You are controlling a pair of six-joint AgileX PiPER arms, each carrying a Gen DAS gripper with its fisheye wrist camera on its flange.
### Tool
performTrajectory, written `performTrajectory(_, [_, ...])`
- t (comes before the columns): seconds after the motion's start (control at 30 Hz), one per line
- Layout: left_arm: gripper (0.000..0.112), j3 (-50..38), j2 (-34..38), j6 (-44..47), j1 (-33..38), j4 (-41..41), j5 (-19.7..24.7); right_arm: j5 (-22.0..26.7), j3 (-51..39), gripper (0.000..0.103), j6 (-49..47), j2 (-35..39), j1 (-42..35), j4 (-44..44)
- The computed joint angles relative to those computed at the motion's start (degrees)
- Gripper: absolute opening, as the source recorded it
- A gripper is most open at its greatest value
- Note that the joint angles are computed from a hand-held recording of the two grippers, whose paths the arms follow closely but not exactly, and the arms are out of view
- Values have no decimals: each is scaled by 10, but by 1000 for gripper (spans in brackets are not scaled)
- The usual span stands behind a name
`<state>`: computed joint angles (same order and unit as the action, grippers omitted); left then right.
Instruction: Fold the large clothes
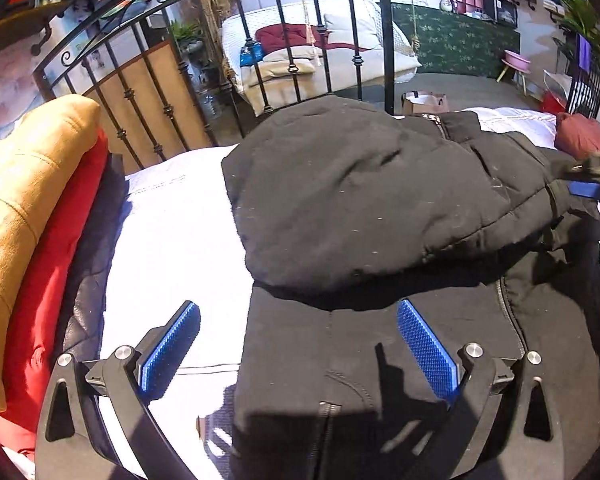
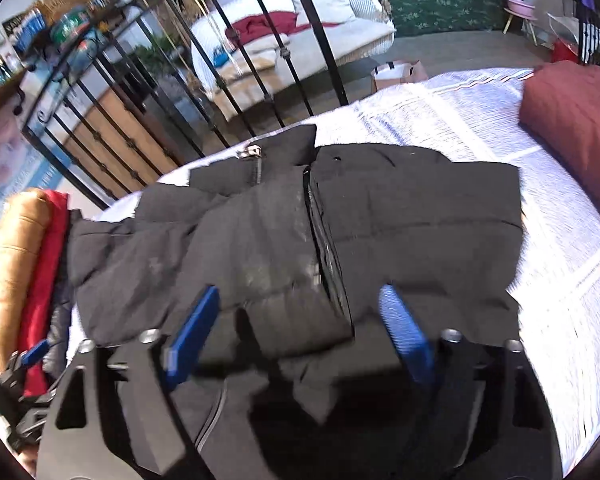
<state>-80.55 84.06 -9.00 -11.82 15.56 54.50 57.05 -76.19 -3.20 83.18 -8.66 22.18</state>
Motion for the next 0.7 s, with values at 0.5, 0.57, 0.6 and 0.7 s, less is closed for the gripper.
performTrajectory(0.5, [97,-94,64,-5,-16,8,-12,-59,88,15,76,-119,-41,-115])
performTrajectory(0.57, [97,-114,83,-13,-20,11,-5,-48,107,16,26,-112,-76,-66])
performTrajectory(0.6, [97,-119,90,-15,-21,10,-3,-43,115,24,9,-107,-89,-48])
performTrajectory(0.7, [97,-141,111,-19,-24,12,17,-24,120,77,29,-107,-114,-45])
